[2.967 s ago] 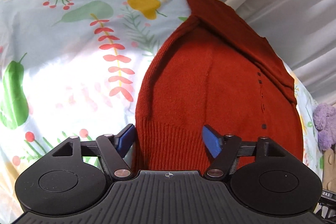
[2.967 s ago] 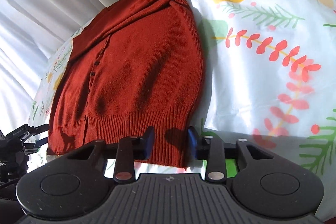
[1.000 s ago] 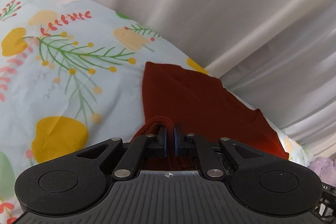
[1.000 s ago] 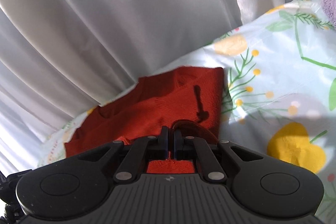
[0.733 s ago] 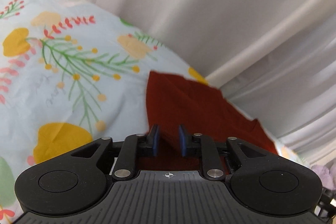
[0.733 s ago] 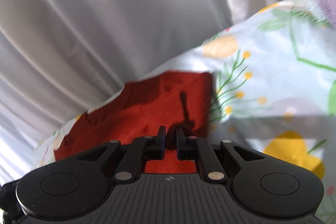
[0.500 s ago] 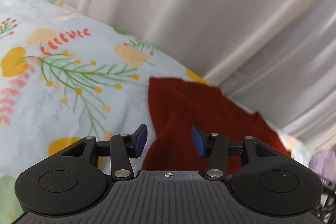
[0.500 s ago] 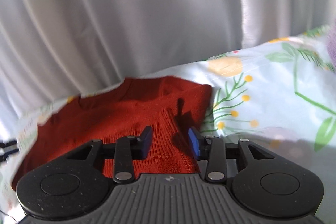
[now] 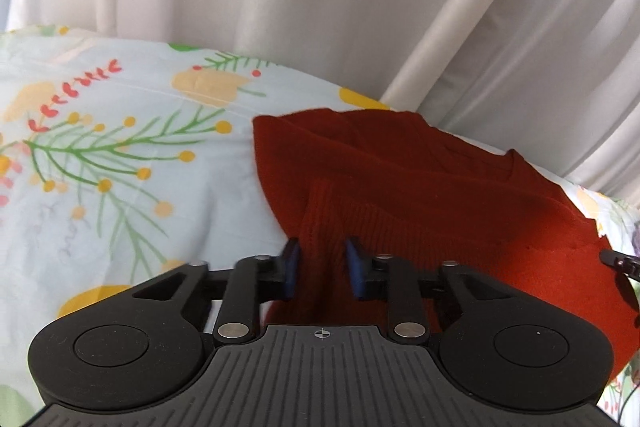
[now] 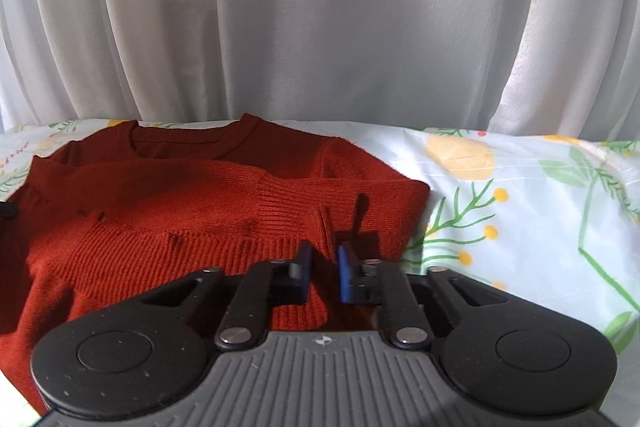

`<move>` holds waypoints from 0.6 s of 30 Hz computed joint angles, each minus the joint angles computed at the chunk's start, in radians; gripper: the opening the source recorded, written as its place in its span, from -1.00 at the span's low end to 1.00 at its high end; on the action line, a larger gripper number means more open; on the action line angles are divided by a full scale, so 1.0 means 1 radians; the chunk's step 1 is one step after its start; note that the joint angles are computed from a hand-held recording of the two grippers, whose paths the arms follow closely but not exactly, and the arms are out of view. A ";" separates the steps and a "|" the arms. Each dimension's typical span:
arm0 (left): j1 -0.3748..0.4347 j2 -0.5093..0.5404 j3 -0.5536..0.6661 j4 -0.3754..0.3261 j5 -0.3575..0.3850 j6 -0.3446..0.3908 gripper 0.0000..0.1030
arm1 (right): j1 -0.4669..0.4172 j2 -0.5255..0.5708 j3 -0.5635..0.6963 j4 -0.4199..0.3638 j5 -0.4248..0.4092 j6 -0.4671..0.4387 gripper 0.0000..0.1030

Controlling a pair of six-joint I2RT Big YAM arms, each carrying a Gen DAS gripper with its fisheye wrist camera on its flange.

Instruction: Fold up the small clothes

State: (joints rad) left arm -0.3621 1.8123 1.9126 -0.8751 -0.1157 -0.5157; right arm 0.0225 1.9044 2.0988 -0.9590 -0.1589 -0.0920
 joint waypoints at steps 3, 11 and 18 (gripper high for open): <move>-0.008 -0.008 -0.002 0.014 -0.030 0.029 -0.71 | 0.002 -0.026 -0.038 0.046 0.010 0.017 -0.86; -0.011 0.020 0.032 -0.011 -0.016 0.054 -0.75 | 0.008 -0.075 -0.097 0.100 -0.004 -0.001 -0.86; -0.003 0.046 0.062 -0.025 0.049 0.051 -0.62 | 0.005 -0.019 -0.020 -0.012 -0.007 -0.003 -0.84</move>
